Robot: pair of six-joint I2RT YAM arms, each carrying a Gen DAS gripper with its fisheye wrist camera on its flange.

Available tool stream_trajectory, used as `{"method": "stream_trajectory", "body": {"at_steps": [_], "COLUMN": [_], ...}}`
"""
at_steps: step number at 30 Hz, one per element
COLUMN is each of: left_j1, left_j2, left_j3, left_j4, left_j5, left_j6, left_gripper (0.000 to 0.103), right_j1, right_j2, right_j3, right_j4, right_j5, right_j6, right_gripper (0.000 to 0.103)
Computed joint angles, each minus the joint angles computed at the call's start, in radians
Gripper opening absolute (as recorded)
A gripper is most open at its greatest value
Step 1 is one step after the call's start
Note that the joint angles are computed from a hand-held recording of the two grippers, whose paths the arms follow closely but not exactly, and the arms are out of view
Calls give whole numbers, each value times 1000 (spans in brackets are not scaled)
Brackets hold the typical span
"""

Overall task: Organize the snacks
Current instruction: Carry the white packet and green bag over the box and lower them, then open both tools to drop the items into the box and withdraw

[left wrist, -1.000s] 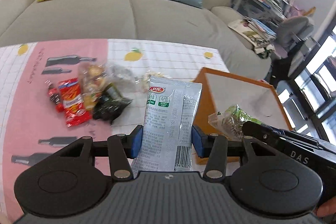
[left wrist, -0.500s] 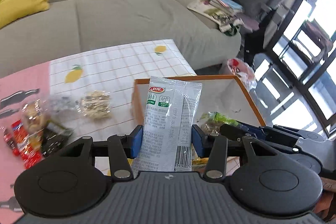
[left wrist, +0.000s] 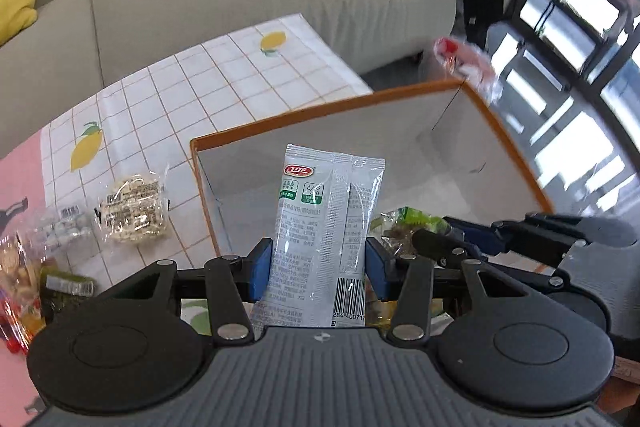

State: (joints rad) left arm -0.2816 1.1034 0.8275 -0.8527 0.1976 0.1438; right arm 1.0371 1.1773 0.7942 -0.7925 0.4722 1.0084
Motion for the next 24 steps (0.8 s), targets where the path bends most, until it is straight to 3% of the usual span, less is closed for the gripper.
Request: {"method": "stream_trajectory", "body": {"at_steps": [10,24], "left_j1": [-59,-44], "left_j2": [169,210], "left_j3": [25,36], "left_j4": [43,46], "left_j5": [-87,-99], "left_j6": [23,22], "left_gripper": [55,57], "right_j1": [-77,-77], "right_j2": [103,156], "right_j3": [-16,-4], "right_j4": [92,100], "right_j5": [-54,-47], "right_j6": [-151,-185], "right_gripper": [15,17]}}
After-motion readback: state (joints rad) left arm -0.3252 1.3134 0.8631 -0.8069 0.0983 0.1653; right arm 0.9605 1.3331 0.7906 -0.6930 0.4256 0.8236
